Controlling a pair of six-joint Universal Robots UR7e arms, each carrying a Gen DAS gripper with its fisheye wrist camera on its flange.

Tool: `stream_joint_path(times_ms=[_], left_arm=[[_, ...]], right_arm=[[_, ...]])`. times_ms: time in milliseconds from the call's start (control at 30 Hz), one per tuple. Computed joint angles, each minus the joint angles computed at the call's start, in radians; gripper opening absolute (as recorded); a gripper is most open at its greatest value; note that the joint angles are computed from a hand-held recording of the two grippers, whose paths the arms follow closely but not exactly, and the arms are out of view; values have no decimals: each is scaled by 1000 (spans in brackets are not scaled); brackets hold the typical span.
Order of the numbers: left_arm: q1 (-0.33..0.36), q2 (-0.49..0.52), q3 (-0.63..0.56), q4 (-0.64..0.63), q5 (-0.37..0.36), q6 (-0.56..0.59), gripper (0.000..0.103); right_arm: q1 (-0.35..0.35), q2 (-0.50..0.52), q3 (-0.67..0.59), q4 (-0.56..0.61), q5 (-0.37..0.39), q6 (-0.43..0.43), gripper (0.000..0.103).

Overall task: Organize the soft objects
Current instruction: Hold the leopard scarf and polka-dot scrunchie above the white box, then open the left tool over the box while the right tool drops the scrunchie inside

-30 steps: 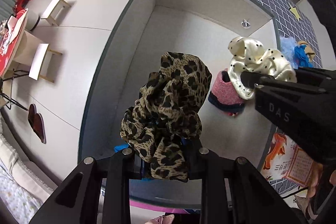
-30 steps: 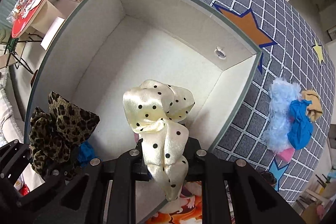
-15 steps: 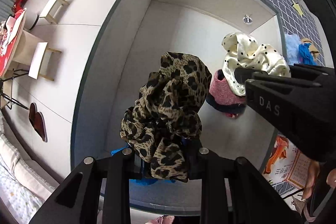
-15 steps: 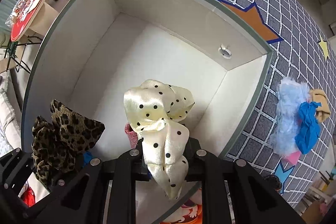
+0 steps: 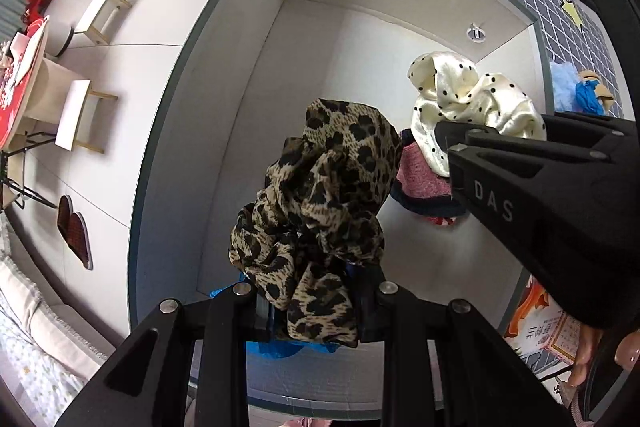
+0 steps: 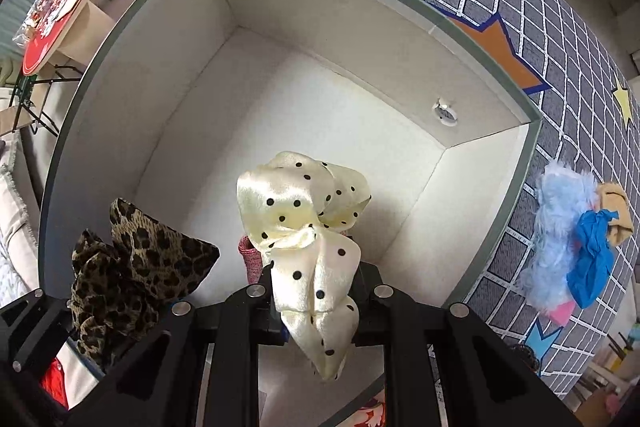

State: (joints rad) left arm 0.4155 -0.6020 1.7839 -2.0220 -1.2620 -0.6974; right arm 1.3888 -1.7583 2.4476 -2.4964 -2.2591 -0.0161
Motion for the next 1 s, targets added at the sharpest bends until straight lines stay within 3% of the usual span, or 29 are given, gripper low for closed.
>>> stream_joint_path(times_ms=[533,767,800,900,1000], left_arm=[[-13,-9,10,-3,7,-11,32],[-19,-18,4,9,32,-36,69],[-20,-22,5,1,38,-34,79],[-25,-37,16,-24,43,-35,81],[-20,-44,15,-23,38,-49,81]], right_arm=[[8,-5,-11,24,6,14,19],[18,-17,-16,46,13,17,20],[19,-21,-17,49,19,15,25],[28,-46,-12,29,32,-6,66],[46,-73,-4,-10,42,-35,67]])
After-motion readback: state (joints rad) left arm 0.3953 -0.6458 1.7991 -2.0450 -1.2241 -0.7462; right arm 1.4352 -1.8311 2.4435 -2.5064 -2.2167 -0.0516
